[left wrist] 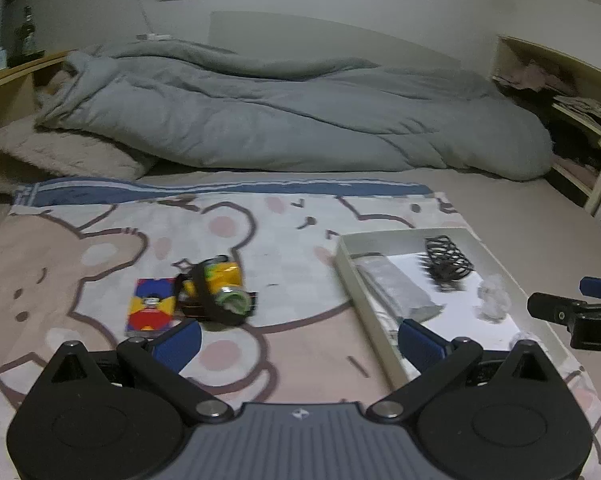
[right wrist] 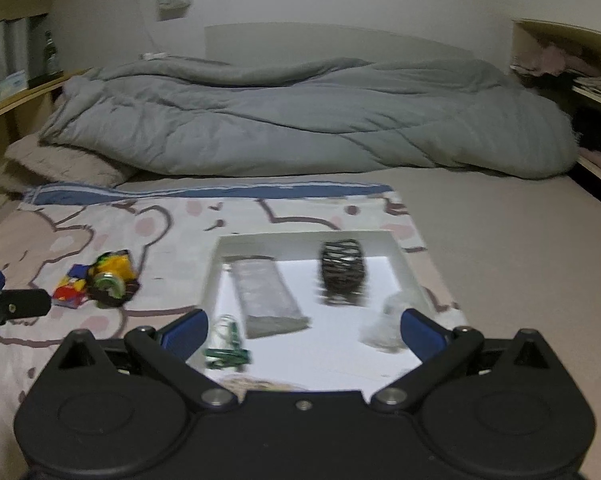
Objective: Organize objects
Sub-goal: 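Withdraw both tools from the box toward the headlamp and card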
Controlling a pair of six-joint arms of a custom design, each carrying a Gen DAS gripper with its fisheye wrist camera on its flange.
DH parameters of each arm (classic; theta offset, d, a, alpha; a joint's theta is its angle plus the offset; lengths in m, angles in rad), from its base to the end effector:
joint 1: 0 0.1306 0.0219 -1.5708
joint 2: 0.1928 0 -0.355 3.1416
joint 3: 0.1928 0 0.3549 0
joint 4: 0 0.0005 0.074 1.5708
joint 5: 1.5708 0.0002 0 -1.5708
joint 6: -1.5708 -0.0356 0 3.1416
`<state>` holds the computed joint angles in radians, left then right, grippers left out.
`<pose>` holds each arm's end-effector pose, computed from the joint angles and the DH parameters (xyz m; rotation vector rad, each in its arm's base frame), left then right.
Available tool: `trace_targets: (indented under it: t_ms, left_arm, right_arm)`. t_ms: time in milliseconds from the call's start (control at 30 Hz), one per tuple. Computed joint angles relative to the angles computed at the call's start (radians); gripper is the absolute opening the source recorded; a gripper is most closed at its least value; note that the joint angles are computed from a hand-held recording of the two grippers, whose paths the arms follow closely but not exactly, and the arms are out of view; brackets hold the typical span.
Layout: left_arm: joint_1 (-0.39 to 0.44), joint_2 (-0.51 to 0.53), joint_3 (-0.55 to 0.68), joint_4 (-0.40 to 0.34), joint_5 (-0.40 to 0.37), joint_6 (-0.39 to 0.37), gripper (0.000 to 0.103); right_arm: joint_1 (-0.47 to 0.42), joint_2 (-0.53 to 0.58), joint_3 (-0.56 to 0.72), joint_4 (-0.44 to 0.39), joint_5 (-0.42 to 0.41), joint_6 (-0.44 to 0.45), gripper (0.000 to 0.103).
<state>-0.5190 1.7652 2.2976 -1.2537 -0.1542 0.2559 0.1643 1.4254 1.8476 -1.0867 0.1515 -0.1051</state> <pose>0.4745 -0.2653 0.5672 0.2212 2.2815 -0.2276 0.4432 0.0675 0.5631 0.0164 2.2264 -0.0219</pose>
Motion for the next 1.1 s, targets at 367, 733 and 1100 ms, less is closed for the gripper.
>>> trace_targets:
  t_ms: [367,733,1100]
  left_arm:
    - [0.079,-0.069,-0.094,0.025,-0.005,-0.008,0.103]
    - [0.143,-0.112,-0.147,0.034,-0.005,-0.021,0.103]
    - [0.183,-0.123,-0.173,0.036,0.003,-0.040,0.103]
  right_arm:
    - [0.103,0.094,0.109,-0.006,-0.015,-0.010,0.103]
    - [0.166,0.168,0.194,-0.024,-0.022,-0.010,0.103]
    - [0.195,0.222,0.255,-0.041,-0.025,-0.012,0.103]
